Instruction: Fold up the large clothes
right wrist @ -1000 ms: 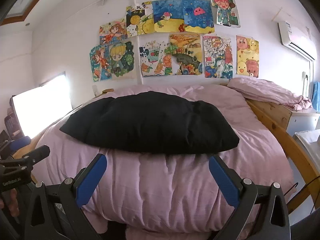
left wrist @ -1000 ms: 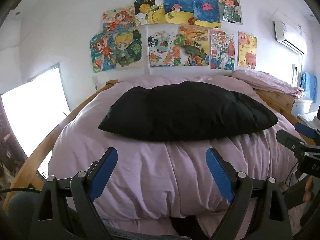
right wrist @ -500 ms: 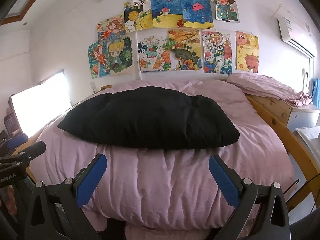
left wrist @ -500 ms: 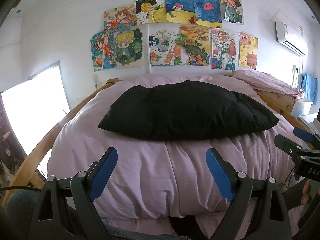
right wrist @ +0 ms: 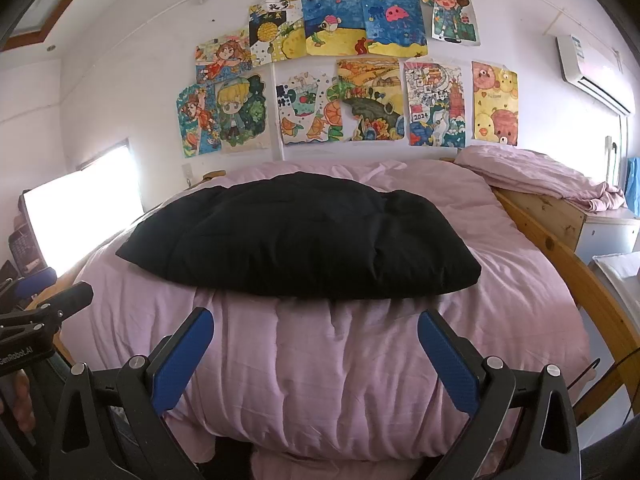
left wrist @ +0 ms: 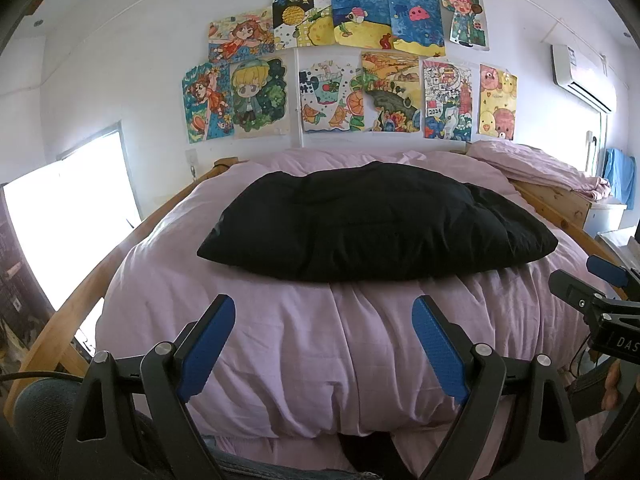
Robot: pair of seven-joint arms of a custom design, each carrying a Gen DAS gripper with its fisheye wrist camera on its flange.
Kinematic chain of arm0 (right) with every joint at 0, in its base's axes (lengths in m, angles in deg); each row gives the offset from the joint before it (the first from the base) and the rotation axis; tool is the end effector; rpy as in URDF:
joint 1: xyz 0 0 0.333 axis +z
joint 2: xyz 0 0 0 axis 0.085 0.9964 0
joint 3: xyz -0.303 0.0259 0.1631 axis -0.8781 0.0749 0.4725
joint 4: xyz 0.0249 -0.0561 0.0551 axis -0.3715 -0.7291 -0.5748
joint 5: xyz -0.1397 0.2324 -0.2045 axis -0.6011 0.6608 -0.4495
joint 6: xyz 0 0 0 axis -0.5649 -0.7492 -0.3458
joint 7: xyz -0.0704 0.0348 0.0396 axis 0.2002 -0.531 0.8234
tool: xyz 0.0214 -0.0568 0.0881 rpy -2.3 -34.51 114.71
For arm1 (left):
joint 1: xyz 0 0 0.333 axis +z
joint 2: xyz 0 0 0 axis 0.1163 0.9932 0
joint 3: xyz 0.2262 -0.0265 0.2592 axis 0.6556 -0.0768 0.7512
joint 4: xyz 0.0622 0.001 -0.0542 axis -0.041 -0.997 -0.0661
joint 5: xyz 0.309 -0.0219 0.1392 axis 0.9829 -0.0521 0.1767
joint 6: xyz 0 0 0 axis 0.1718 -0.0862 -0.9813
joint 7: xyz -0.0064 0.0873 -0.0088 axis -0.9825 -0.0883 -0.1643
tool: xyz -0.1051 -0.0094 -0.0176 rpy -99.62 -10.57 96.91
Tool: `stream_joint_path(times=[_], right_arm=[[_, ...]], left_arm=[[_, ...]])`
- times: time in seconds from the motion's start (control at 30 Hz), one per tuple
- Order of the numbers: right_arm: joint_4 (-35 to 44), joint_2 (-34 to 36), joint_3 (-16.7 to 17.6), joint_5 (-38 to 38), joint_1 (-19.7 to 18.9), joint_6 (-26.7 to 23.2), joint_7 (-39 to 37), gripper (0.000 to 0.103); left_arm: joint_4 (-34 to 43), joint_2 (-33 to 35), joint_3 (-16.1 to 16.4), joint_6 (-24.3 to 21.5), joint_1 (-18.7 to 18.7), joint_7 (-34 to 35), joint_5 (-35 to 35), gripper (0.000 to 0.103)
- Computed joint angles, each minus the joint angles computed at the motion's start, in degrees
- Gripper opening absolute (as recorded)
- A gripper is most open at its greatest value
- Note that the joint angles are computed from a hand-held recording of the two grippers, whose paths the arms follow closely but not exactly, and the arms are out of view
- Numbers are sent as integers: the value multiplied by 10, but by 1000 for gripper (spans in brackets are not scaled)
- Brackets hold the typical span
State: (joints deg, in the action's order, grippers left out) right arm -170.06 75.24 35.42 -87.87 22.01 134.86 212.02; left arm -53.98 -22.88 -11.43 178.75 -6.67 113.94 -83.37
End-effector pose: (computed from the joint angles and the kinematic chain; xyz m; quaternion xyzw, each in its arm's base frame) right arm 0.5878 0.1903 0.5517 -0.5405 0.6657 -0.3378 0.3880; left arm 0.6292 -0.2021 0.6154 -0.4744 0.7259 -0.3992 0.2978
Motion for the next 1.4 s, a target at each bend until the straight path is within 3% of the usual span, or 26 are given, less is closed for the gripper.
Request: stream_joint_path(times=[1.4], right_arm=[[0,0,-1,-3,0,2,3,103]], left_arm=[[-3,0,-3,3,4,9,-4,87]])
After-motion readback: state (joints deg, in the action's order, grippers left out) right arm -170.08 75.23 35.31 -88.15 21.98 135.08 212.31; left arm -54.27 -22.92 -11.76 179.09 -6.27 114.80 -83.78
